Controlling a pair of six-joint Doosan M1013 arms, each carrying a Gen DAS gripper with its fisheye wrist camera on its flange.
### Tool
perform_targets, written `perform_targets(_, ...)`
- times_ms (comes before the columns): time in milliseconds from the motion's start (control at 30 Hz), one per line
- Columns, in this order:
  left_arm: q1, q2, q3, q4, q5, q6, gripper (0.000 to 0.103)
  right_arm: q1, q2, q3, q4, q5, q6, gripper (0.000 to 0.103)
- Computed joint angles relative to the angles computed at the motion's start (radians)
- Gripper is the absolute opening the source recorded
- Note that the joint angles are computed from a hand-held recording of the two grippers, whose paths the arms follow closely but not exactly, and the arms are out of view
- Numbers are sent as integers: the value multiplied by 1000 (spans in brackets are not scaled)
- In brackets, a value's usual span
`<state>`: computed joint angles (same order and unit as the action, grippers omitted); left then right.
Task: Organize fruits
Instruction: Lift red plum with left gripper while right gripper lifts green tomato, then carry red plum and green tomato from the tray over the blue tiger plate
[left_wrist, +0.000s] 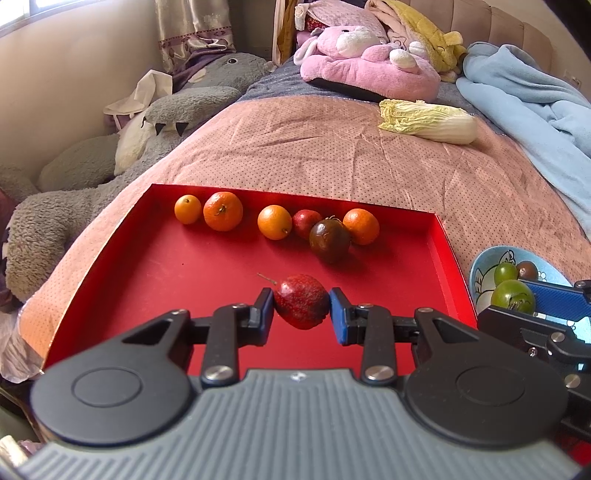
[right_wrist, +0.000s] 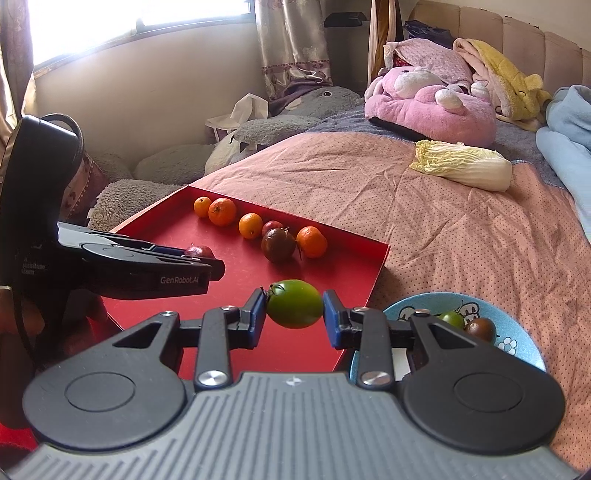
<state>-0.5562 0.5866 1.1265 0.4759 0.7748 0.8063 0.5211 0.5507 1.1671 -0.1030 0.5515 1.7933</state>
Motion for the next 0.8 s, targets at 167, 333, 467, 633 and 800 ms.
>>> perform_targets(167, -3, 5, -9, -6, 1, 12, 36, -3, -11, 17, -17, -7, 27, 39)
perform_targets(333, -7, 9, -16, -10, 1, 22, 36, -7, -22, 36, -33, -15, 54, 39)
perform_targets(467, -12, 10, -20, -12, -2, 30, 36, -11, -29, 49, -48, -20, 76, 39)
perform_targets(633, -18, 15, -30, -13, -2, 40, 36, -15, -40, 67, -75, -27, 114, 39)
perform_targets(800, -24, 20, -42, -16, -4, 54, 36, -21, -52, 86, -99, -32, 149, 39)
